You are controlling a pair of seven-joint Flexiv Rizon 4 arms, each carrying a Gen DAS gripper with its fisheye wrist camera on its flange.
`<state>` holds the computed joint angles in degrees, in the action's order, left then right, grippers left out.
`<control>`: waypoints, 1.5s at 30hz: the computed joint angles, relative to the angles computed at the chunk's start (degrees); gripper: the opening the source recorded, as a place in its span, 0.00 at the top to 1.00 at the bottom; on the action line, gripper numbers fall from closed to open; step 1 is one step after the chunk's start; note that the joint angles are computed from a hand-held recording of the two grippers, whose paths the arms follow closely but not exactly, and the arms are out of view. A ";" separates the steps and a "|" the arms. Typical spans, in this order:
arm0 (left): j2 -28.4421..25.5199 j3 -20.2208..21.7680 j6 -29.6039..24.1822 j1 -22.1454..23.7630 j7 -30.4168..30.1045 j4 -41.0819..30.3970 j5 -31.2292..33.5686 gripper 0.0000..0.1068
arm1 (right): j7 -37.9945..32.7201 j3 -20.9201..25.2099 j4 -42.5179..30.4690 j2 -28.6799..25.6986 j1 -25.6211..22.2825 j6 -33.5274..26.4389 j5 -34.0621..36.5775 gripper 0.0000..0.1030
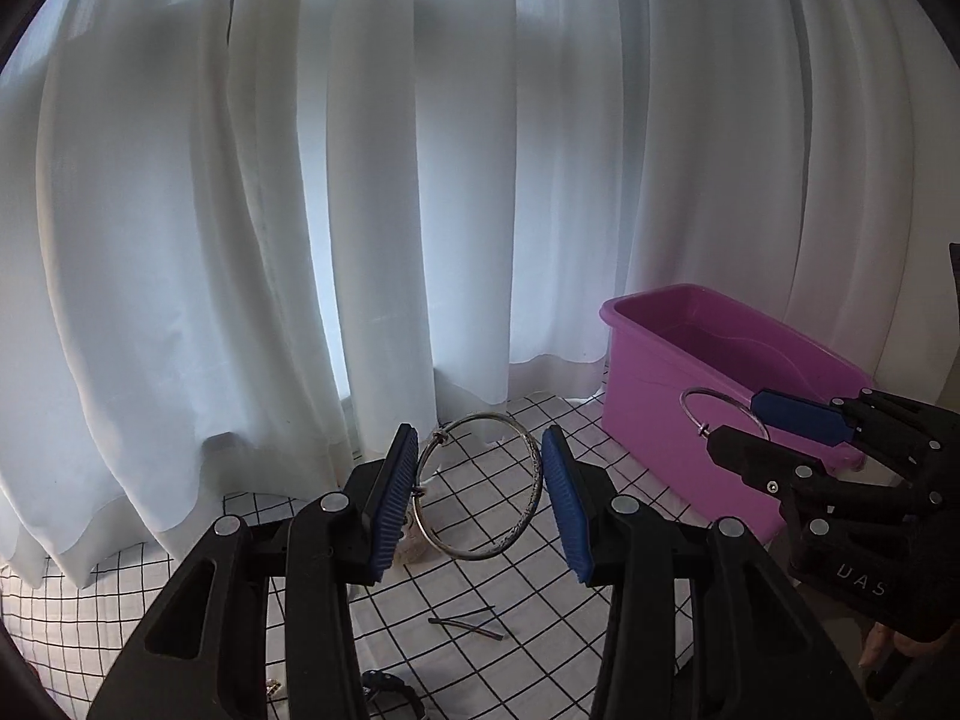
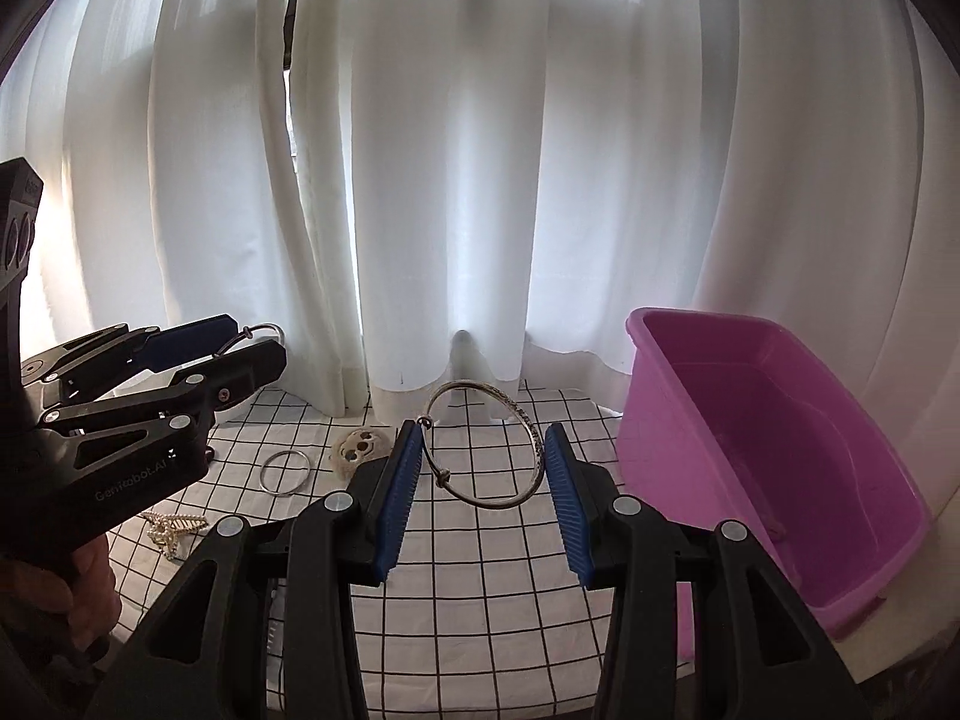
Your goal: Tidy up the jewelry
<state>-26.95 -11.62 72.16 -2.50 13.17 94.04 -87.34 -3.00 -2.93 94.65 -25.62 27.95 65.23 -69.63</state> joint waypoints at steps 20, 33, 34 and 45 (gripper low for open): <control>-17.37 -0.11 -2.34 -13.68 -36.29 -24.60 38.11 0.61 | -8.66 -0.41 14.43 8.55 -18.55 10.52 8.63 0.60; -32.71 8.22 -21.76 -18.45 -60.80 -52.34 60.80 0.61 | -27.20 1.48 14.49 6.47 -19.76 9.05 31.30 0.60; -33.72 8.27 -23.04 -18.39 -61.92 -54.30 61.81 0.61 | -28.63 1.74 13.12 5.29 -19.60 8.60 33.04 0.60; -39.91 6.87 -32.31 -17.75 -69.83 -66.74 70.03 0.57 | -33.40 0.15 11.73 4.44 -16.84 5.69 38.69 0.60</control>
